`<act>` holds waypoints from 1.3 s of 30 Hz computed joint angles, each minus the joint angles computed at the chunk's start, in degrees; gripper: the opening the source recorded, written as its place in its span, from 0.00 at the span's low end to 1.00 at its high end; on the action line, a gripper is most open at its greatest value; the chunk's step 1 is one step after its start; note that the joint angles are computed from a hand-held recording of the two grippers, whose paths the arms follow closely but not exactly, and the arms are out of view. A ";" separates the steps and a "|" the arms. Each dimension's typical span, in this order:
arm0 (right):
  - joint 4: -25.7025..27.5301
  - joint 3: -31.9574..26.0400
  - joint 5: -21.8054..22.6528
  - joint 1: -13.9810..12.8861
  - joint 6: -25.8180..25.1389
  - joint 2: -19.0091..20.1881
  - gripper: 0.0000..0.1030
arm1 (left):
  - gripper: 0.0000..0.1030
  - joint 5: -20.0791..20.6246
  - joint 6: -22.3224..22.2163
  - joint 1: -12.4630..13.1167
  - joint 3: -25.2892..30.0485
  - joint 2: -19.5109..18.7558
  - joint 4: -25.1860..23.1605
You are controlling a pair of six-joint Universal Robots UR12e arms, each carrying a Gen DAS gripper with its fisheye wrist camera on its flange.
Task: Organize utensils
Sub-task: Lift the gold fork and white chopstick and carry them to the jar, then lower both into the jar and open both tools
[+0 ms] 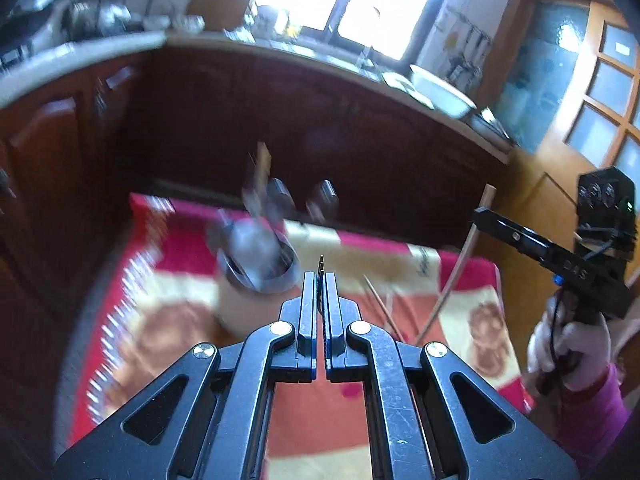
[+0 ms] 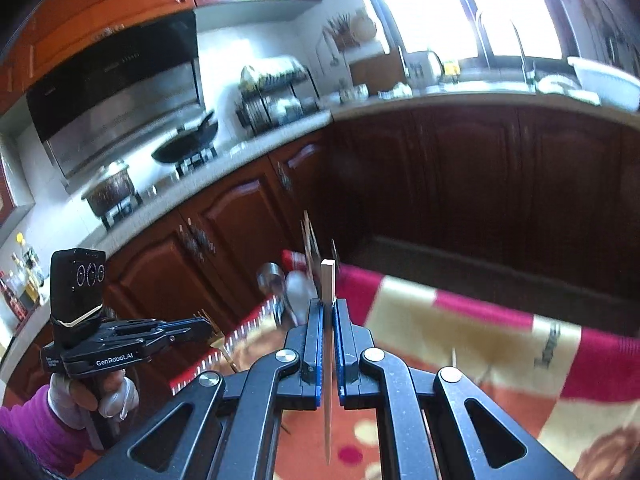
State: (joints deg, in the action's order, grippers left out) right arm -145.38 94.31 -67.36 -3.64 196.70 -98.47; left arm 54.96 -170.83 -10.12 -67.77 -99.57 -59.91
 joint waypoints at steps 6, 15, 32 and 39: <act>-5.43 -6.22 -3.61 2.24 1.71 5.07 0.04 | 0.01 10.54 0.54 -1.30 5.79 -3.42 5.90; -6.79 -12.71 -8.97 6.34 -0.98 12.69 0.04 | 0.01 19.33 6.51 -3.74 8.77 -7.10 3.61; -0.80 -10.12 -5.05 6.20 -2.25 15.40 0.04 | 0.01 22.25 8.19 -6.46 7.27 -8.87 0.49; 0.01 -8.69 0.32 4.26 0.43 14.52 0.04 | 0.01 21.77 6.88 -6.47 7.13 -9.00 -0.73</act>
